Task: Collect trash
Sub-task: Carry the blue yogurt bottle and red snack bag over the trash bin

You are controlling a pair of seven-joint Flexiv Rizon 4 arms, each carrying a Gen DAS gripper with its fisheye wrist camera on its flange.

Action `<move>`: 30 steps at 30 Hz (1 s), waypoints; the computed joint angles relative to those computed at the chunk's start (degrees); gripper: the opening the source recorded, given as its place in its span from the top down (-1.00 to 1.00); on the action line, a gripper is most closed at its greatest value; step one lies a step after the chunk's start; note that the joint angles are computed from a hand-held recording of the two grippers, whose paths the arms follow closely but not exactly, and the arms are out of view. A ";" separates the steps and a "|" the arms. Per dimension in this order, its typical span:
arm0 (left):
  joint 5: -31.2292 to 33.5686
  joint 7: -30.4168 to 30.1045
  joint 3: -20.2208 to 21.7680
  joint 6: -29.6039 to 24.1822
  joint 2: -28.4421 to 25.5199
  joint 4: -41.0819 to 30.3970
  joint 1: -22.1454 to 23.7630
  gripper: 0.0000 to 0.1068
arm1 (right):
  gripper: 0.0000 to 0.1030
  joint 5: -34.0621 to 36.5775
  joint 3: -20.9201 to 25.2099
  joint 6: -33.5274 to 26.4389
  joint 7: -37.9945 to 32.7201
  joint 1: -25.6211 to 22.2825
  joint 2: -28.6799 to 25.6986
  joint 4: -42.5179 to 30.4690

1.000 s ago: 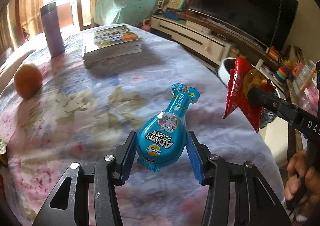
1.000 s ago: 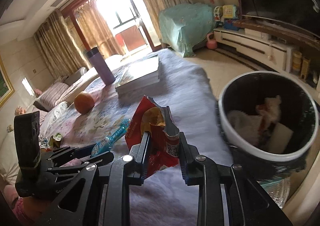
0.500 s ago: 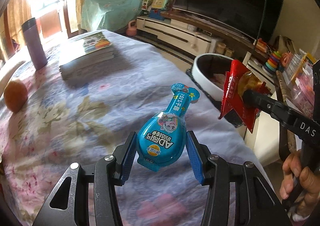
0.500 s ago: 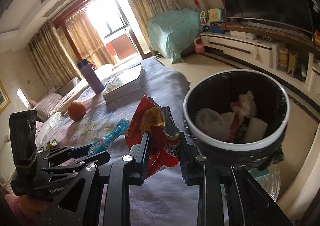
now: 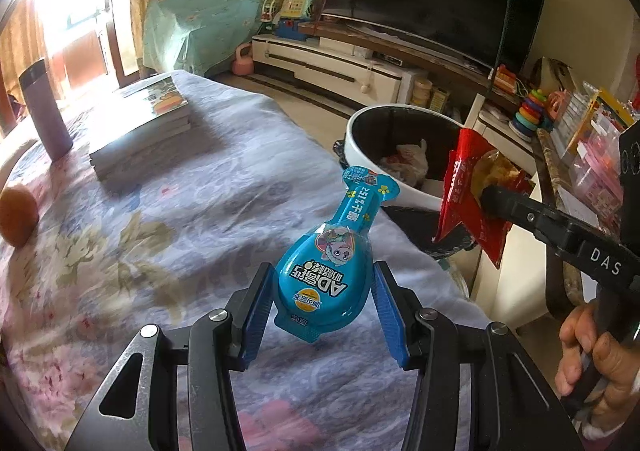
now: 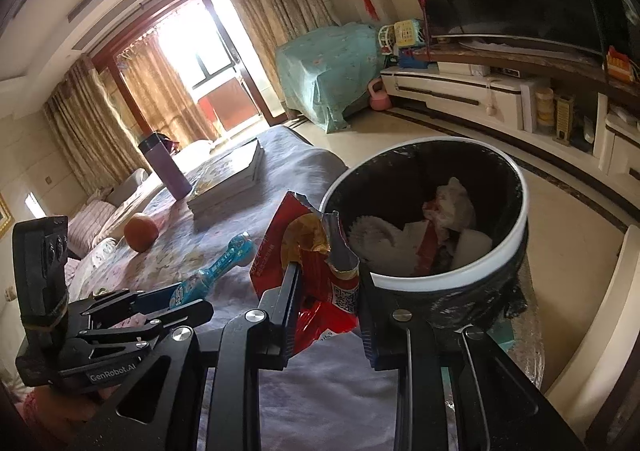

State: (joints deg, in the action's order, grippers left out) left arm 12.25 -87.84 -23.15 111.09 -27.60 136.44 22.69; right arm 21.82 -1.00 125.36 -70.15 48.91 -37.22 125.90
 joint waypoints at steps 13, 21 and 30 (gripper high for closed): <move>-1.11 1.14 -0.06 -1.14 -0.03 -1.65 -2.60 0.10 | 0.49 0.64 0.95 1.38 0.27 -1.56 0.87 1.95; -1.94 2.04 -0.27 -1.73 -0.06 -2.61 -3.63 0.10 | 0.49 0.57 1.02 1.47 0.49 -2.51 1.09 2.08; -2.66 3.03 -0.25 -1.98 -0.59 -3.72 -4.85 0.10 | 0.48 0.37 0.99 1.54 0.74 -3.42 1.26 2.26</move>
